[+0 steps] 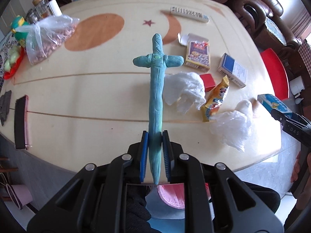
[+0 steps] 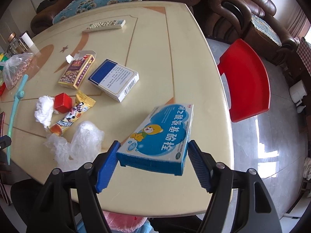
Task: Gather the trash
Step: 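Close the left gripper on the teal sword while the right gripper grasps the blue medicine box, then carry the sword and medicine box over the pink bin and open both grippers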
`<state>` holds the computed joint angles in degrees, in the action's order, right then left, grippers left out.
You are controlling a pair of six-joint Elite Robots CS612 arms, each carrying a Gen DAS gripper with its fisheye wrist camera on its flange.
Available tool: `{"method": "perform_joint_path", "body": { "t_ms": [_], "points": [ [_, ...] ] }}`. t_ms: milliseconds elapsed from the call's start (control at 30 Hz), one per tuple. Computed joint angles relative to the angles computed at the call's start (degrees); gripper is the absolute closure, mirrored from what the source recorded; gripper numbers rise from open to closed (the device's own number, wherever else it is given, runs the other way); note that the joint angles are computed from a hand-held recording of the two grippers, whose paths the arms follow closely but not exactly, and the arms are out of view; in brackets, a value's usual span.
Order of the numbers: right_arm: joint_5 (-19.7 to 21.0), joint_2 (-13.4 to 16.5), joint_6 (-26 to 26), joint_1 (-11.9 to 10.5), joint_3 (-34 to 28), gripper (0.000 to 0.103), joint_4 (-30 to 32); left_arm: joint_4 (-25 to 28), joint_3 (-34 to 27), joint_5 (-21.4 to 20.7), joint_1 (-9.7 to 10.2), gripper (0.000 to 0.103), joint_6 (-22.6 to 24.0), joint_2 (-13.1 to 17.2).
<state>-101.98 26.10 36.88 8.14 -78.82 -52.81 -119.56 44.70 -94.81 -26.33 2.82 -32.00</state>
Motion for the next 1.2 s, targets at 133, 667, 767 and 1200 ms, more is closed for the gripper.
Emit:
{"method": "perform_joint_path", "body": {
  "t_ms": [133, 667, 767, 1200],
  "points": [
    [-0.7, -0.4, -0.3, 0.6, -0.8, 0.035, 0.0, -2.9, 2.9, -0.2, 0.08, 0.087, 0.5, -1.9],
    [-1.3, -1.2, -0.5, 2.5, -4.0, 0.040, 0.6, -10.7, 14.3, -2.6, -0.09, 0.087, 4.9, -9.3],
    [-1.2, -1.5, -1.6, 3.4, -4.5, 0.040, 0.2, -11.3, 16.3, -3.5, -0.13, 0.087, 6.2, -10.4],
    [5.0, -0.9, -3.1, 6.2, -7.2, 0.091, 1.8, -14.4, 25.8, -4.2, -0.57, 0.087, 12.2, -14.9]
  ]
}}
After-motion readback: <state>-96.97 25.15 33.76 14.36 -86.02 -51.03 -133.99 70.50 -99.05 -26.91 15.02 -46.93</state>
